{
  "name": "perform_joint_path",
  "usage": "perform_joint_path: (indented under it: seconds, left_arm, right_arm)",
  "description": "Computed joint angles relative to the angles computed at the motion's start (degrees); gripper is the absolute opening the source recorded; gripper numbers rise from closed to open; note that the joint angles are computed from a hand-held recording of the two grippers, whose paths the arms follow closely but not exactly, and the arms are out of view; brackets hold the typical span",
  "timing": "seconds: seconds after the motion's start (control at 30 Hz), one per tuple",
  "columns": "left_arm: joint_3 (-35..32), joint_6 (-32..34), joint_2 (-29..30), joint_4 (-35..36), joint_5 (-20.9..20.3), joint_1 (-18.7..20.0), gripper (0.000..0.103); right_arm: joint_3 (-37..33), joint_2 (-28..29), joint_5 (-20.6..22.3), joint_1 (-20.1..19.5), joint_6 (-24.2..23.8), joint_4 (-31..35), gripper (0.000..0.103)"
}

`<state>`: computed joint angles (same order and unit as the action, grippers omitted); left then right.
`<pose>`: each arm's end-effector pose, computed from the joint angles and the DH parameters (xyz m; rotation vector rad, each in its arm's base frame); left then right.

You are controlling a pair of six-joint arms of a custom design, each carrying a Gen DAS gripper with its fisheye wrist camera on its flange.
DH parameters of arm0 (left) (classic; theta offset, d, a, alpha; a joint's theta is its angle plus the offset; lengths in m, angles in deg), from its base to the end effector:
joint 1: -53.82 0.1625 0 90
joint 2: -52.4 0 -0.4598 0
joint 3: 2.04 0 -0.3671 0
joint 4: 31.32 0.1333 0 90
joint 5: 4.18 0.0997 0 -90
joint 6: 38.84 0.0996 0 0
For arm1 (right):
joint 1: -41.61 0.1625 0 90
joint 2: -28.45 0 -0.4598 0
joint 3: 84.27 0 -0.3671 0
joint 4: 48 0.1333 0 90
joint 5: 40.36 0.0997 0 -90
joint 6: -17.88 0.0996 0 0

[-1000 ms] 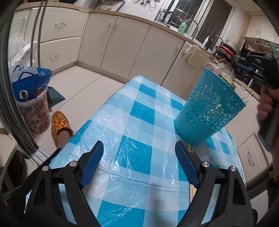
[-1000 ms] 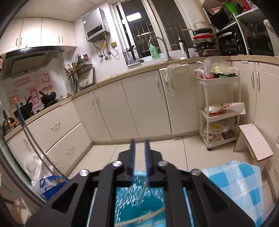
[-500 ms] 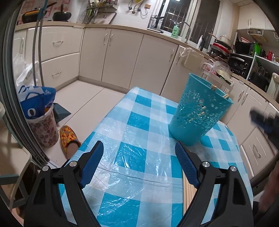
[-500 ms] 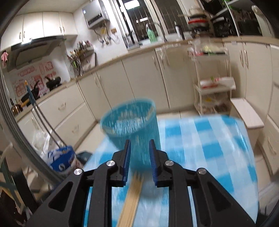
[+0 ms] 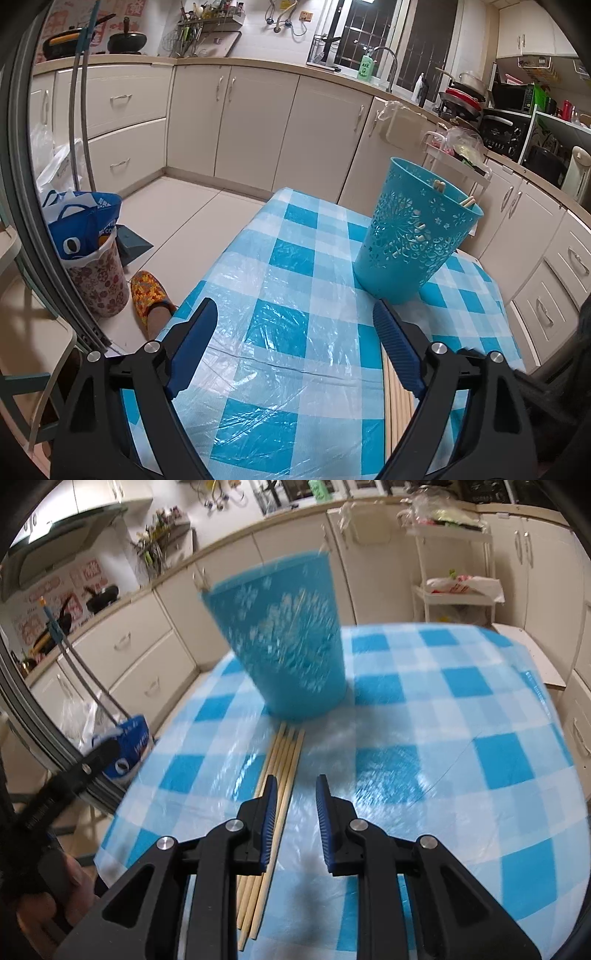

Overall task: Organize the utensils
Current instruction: 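Move both open grippers back toward the chopstick bundle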

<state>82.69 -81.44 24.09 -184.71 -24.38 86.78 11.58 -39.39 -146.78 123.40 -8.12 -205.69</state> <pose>-0.4732 -0.5771 0.0527 0.1788 2.1352 -1.2251 0.0134 -0.6438 0.4061 0.2647 -2.5550 0.7757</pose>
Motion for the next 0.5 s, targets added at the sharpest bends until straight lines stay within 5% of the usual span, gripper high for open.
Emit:
perform_joint_path:
  seconds: [0.5]
  left_arm:
    - [0.3, -4.3, -0.7, 5.5, -1.4, 1.0, 0.083]
  right_arm:
    - [-3.7, 5.8, -7.9, 1.2, -0.3, 2.7, 0.022]
